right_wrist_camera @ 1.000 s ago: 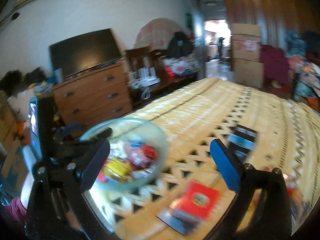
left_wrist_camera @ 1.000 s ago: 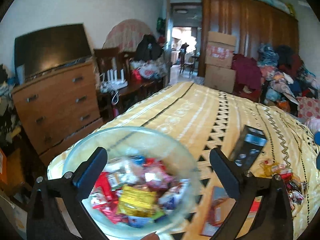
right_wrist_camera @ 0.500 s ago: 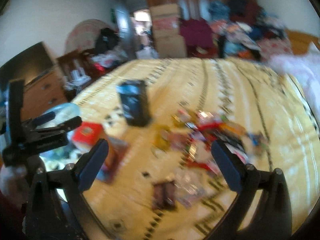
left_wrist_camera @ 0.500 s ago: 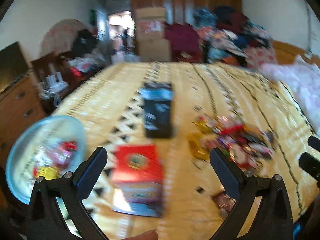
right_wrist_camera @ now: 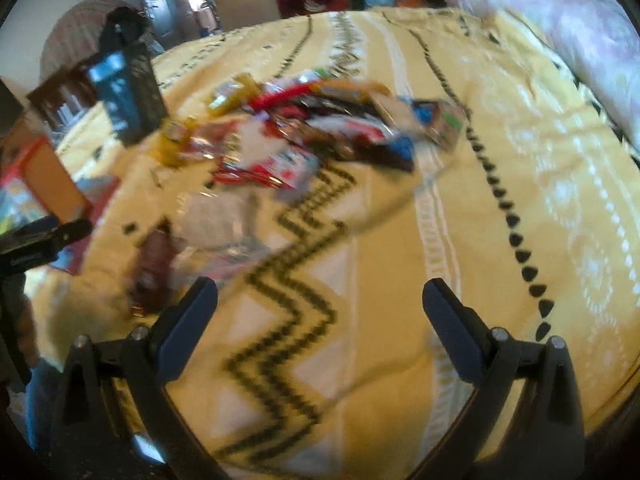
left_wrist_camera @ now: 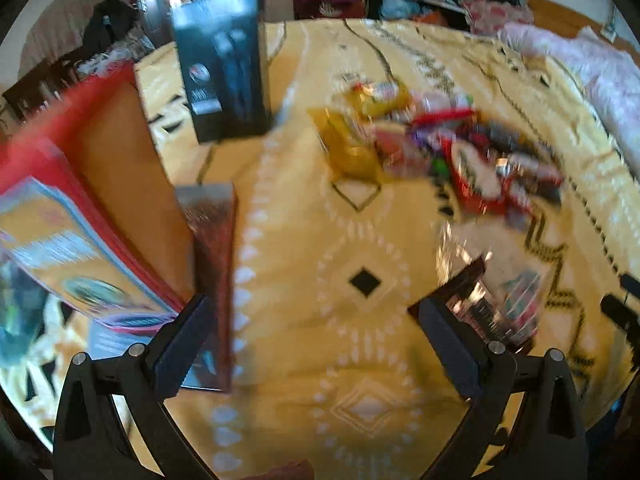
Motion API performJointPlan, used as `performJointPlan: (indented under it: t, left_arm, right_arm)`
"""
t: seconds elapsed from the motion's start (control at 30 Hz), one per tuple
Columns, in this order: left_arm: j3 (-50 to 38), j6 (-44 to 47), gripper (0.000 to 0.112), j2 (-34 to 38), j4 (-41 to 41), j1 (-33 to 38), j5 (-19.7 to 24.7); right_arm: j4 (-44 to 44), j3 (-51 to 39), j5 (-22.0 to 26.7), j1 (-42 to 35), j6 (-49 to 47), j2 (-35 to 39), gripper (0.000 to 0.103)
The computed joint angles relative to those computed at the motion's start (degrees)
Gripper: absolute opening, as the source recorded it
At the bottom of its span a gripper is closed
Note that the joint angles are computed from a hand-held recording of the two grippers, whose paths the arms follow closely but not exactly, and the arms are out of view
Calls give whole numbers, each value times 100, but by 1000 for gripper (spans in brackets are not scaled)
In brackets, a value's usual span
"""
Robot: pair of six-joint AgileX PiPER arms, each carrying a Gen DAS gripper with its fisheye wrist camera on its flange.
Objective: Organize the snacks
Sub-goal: 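Move both grippers back over the snack pile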
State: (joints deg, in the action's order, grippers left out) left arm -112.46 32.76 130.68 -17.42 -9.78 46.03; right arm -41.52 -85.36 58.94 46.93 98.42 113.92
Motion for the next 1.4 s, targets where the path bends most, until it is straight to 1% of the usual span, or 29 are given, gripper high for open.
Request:
performJointPlan:
  t: [0.07,0.13,0.33,0.43,0.47,0.57,0.67,0.8,0.93,1.4]
  left_arm:
    - [336,316,103,-27,-175,-78,-267]
    - [536,410,103,-32,-242,-170,-443]
    - [419,-266,103,339,162,-318,-844]
    - [312,-469,103,501,326,-323,-849]
    - [254,-447,103,564,260,-298,-795]
    - [289,-409,103,592,161,-286,-887]
    - [416,-379,103,558,95,-292,-1063]
    - [547,-206,103,531,-139,-254,-1216]
    - [623,-117,103,510,-229,-246,-1297]
    - [643,27,103,530,-343,-242,-1391]
  right_arm:
    - [-93,389,-155,-16,268,-105,103]
    - [-229,818,-505,-70,620,-206,103]
    - [-443,1064,-1004,-260,719,-41,103]
    - [-483,1102,-1213,-335,718,72,103]
    - [-487,1117,-1238,-342,722,111,103]
    - [-576,1127,-1229,-318,770,182,103]
    - [-478,1022,-1143,-330,626,267,103]
    - [-364,728,-828,-306,361,487,103]
    - [-512,843,-926,-323,550,468,103]
    - [-594,810,-898,-325,610,511,103]
